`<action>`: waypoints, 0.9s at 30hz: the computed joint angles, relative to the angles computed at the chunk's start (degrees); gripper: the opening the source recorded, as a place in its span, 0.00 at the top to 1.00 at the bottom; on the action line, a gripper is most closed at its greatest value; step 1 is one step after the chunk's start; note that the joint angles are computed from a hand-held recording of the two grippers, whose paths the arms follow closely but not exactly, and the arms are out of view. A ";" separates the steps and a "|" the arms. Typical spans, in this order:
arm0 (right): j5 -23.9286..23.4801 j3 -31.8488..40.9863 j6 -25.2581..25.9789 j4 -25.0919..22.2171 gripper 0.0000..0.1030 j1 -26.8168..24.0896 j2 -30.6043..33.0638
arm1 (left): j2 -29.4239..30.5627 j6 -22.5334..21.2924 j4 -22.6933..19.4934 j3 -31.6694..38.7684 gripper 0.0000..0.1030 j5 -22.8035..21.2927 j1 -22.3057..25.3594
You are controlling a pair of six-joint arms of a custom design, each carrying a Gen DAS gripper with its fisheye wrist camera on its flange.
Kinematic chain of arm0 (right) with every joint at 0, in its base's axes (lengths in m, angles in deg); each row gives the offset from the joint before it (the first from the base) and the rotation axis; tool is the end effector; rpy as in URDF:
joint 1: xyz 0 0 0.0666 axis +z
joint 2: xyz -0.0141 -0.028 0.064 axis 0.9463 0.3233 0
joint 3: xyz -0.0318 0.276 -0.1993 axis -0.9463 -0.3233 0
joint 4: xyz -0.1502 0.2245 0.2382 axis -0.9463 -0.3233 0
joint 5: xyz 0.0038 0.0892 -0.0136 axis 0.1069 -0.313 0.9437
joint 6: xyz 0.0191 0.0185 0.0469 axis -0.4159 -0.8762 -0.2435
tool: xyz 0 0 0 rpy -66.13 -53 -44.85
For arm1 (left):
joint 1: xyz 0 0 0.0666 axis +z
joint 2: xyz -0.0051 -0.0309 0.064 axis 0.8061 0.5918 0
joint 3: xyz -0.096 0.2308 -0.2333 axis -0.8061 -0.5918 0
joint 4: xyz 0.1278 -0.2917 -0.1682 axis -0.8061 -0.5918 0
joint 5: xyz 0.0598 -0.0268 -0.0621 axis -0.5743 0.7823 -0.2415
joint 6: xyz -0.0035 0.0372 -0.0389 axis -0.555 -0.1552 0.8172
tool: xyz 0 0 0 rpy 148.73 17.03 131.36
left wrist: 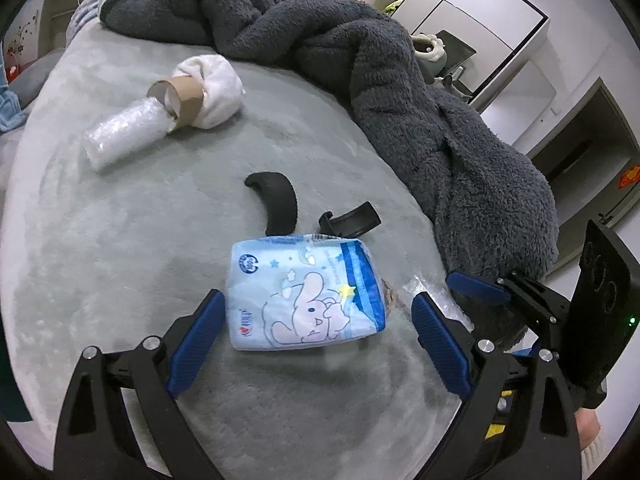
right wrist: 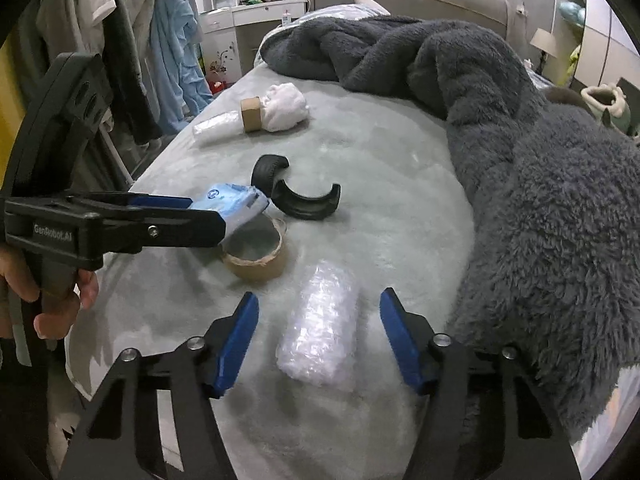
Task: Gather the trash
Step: 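Grasp the blue wipes pack with the left tool while the right tool grasps the bubble wrap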
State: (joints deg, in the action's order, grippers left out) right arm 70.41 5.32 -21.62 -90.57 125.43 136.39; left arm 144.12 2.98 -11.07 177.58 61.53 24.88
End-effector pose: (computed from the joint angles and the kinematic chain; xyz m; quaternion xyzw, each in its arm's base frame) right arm 0.2958 0.3824 0.4102 -0.0337 0.9410 0.0285 0.3355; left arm 0.4261 -0.2548 0.4082 0.2371 0.8923 -0.3218 0.2097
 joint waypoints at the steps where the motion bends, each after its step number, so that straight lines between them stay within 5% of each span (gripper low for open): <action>1: -0.25 0.24 0.15 -0.27 0.39 0.09 0.30 | 0.18 -0.09 -0.05 0.19 0.09 -0.22 -0.16; 14: -2.94 0.93 -0.24 -3.01 0.61 0.24 1.84 | 0.52 0.14 -0.47 0.41 0.16 -3.18 -0.32; 19: -3.05 0.80 -0.45 -2.71 0.63 0.12 1.55 | 0.76 -0.38 -0.62 0.33 0.15 -3.78 -0.61; 22: -2.81 0.88 -0.65 -2.49 0.64 0.27 1.37 | 0.78 -0.88 -0.71 0.33 0.24 -4.17 -0.74; 27: -2.23 2.12 -1.17 -2.78 0.64 0.65 1.67 | 0.29 -0.50 -0.18 0.21 0.27 -3.88 -0.41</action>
State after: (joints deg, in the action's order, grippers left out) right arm 68.18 7.43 -22.79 -93.35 126.09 138.06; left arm 144.41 2.48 -11.25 177.79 57.65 24.46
